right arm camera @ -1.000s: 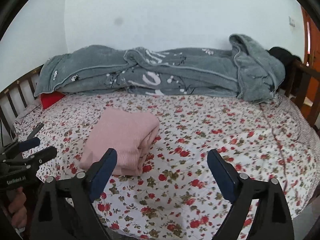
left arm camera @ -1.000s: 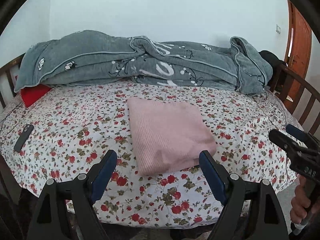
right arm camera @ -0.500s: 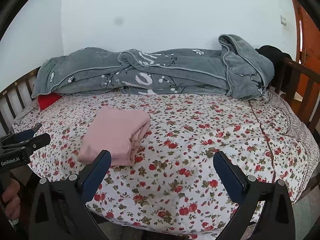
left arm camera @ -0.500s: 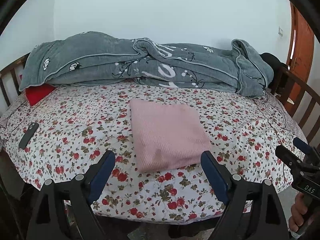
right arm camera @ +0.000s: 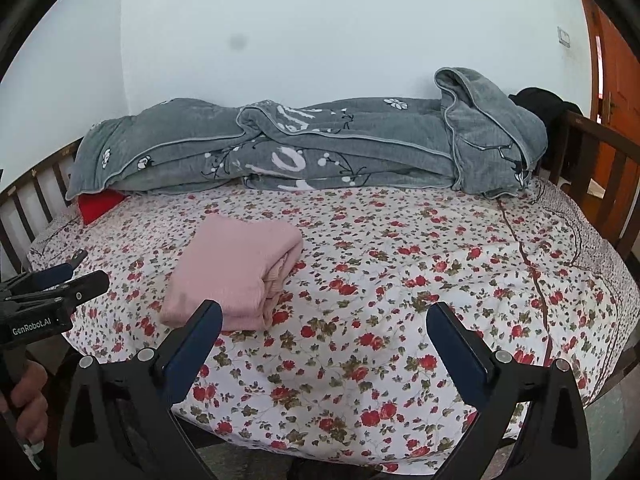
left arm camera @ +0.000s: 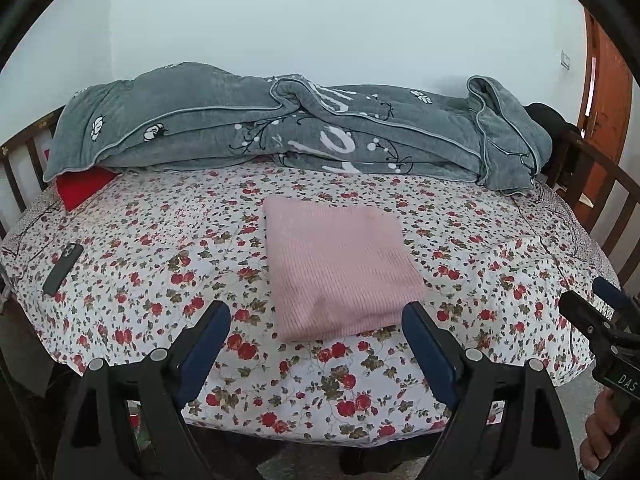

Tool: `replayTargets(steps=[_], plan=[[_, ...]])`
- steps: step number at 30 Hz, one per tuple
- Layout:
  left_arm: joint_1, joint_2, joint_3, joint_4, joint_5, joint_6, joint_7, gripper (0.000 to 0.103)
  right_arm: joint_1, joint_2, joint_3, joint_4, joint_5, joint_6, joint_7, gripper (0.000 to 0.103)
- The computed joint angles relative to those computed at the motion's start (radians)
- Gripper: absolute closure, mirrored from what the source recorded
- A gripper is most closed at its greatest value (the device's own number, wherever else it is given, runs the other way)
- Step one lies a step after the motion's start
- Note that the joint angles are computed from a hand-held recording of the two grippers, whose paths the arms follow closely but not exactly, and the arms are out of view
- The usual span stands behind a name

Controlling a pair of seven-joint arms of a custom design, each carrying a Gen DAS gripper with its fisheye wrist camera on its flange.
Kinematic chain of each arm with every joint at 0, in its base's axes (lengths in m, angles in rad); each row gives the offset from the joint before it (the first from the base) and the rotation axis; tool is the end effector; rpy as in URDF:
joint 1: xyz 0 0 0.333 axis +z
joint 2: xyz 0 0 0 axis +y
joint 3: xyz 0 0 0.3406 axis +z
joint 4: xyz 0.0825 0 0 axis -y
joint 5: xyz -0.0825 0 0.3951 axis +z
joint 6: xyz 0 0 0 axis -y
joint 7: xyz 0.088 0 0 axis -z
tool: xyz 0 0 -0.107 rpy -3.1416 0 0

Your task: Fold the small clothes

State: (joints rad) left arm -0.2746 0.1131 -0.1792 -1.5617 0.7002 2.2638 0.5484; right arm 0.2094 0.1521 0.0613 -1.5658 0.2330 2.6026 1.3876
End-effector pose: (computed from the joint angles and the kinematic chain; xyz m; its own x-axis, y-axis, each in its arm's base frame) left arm 0.5990 -0.2651 0.6699 0.2669 -0.9633 0.0287 -0.6308 -0.1971 -0.7505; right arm 0.6521 0.1722 0.6807 0.3432 -0.9343 -0.0970 -0.6095 -0.1429 -0.7798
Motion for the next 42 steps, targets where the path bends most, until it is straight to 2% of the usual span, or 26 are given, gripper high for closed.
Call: replayTargets(steps=[42], plan=[[0.003,-0.009,-0.002,-0.007,0.015,0.007,-0.002,0.015,0.000,-0.003,0.001,-0.006,0.000,0.001,-0.012,0.003]])
